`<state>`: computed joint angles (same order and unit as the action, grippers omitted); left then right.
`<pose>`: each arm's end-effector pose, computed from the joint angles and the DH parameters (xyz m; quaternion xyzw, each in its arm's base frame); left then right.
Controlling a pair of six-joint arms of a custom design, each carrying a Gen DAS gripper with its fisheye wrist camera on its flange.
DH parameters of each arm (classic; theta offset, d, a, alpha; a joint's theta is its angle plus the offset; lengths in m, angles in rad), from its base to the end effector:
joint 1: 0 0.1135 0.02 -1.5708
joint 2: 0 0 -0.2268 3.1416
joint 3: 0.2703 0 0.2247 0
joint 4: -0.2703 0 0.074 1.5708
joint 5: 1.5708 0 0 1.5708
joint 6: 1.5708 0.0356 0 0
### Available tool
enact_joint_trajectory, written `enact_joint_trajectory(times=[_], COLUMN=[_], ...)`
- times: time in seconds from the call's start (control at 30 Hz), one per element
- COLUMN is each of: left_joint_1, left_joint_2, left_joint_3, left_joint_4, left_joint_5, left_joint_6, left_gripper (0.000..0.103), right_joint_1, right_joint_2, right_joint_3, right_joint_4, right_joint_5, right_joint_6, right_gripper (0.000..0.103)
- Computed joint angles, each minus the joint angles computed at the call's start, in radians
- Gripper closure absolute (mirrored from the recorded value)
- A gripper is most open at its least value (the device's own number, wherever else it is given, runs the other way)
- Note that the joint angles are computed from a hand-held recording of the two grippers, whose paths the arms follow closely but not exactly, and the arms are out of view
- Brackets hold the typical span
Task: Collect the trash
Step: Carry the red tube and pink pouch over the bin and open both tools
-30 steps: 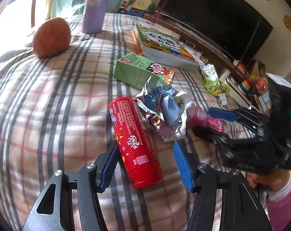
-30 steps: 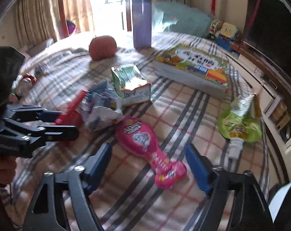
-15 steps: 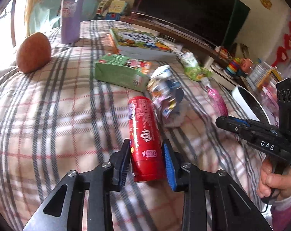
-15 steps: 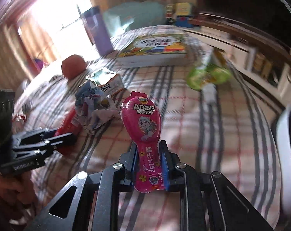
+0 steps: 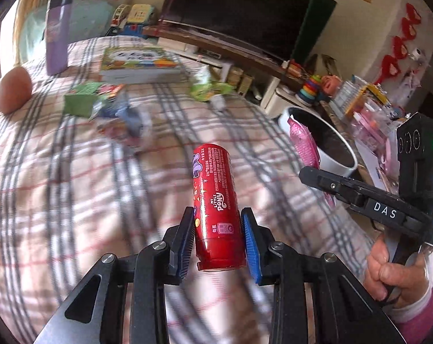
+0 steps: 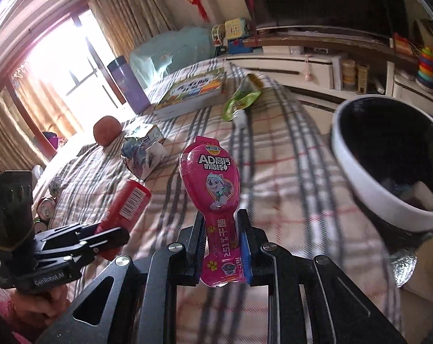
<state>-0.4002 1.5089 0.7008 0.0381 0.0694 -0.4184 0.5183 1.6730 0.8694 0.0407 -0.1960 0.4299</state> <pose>0.2547 -0.1104 0.1485 0.0052 0.9204 -0.1843 0.3447 0.2705 0.1623 0.1496 -0.0788 0.9125 0.2586 0.3070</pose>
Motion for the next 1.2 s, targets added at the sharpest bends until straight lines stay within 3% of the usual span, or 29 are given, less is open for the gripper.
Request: enact_joint_trajectory(times=[0.23,0.57,0.8,1.2], left_joint_1=[-0.126,-0.196,-0.196,-0.193], left_joint_2=[0.024,0.175,0.327,0.594], left_joint_3=[0.067,0.286,0.467,0.820], left_joint_4=[-0.036,-0.086,-0.111,-0.192], left_joint_5=[-0.104,-0.112,-0.082,-0.053], left_joint_6=[-0.039,0.008,0.040,0.081], left_gripper=[0.073,0.073,0.073,0.073], right_joint_1=[-0.085,-0.249,-0.379,-0.492], right_joint_2=[-0.180,-0.324,-0.339,-0.238], right_joint_3=[-0.183,-0.330,-0.325,-0.243], right_joint_4=[0.043,0.071,0.037,0.037], right_joint_5=[-0.044,-0.108,-0.152,-0.188], right_joint_6=[-0.012,-0.010,-0.055,-0.103], right_gripper=[0.082,0.082,0.082,0.082])
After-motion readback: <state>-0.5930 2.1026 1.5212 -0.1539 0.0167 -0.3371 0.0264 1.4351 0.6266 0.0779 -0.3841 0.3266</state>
